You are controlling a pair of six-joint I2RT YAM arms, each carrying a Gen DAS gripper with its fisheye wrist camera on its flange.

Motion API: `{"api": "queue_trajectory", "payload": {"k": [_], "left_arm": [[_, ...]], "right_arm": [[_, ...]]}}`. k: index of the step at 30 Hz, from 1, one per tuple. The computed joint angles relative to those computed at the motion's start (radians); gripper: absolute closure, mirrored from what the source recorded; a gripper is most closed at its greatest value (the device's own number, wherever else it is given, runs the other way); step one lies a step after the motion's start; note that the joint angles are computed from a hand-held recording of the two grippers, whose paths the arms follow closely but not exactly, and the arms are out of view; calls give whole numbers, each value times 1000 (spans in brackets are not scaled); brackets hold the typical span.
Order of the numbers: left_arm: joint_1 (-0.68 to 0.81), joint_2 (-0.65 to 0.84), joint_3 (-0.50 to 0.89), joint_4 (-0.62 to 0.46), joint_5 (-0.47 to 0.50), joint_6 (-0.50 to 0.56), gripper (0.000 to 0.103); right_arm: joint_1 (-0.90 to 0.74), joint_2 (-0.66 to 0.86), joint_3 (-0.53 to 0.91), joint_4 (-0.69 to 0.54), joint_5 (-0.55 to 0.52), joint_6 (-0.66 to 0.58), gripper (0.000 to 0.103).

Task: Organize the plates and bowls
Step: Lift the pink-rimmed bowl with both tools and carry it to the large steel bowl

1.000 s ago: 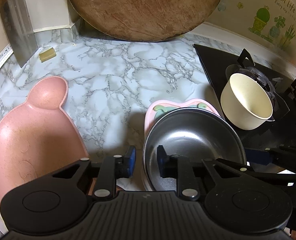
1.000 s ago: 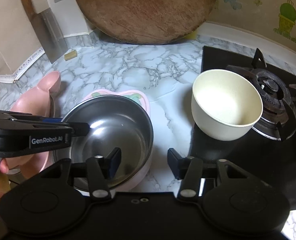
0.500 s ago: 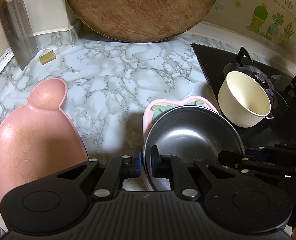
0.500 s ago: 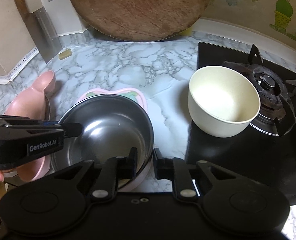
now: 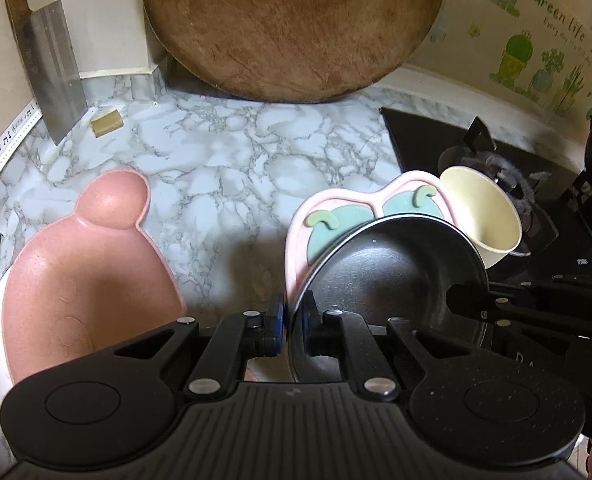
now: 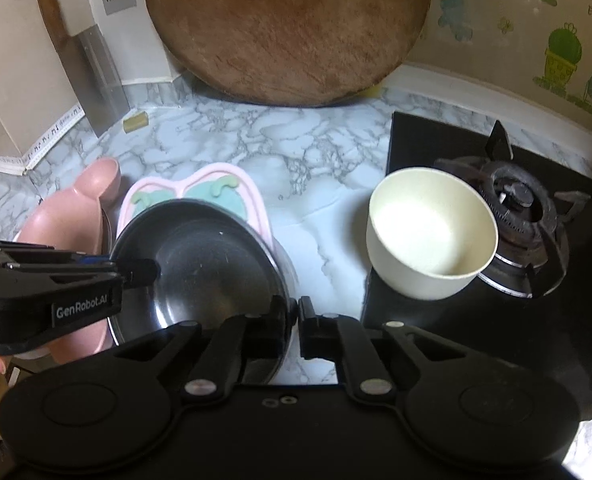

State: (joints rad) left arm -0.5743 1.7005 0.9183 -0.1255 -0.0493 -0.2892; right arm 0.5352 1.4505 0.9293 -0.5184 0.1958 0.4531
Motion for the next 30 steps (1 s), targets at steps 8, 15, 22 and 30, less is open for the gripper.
{"api": "queue_trajectory", "payload": {"k": [8,15,22,30], "left_arm": [[41,-121,-27,-62,41,3,95],[115,-274,-69,-170,35,20,95],[311,-456,-165,-251,85,82,95],[656,-613,-242,-354,197,232,95]], "right_arm": [[21,-31,66,-60,14,-17,95],[89,0,167,-99,13,-12,95],[197,116,321,-110,2,-12,95],[336,327,569,-123,-29,-32,95]]}}
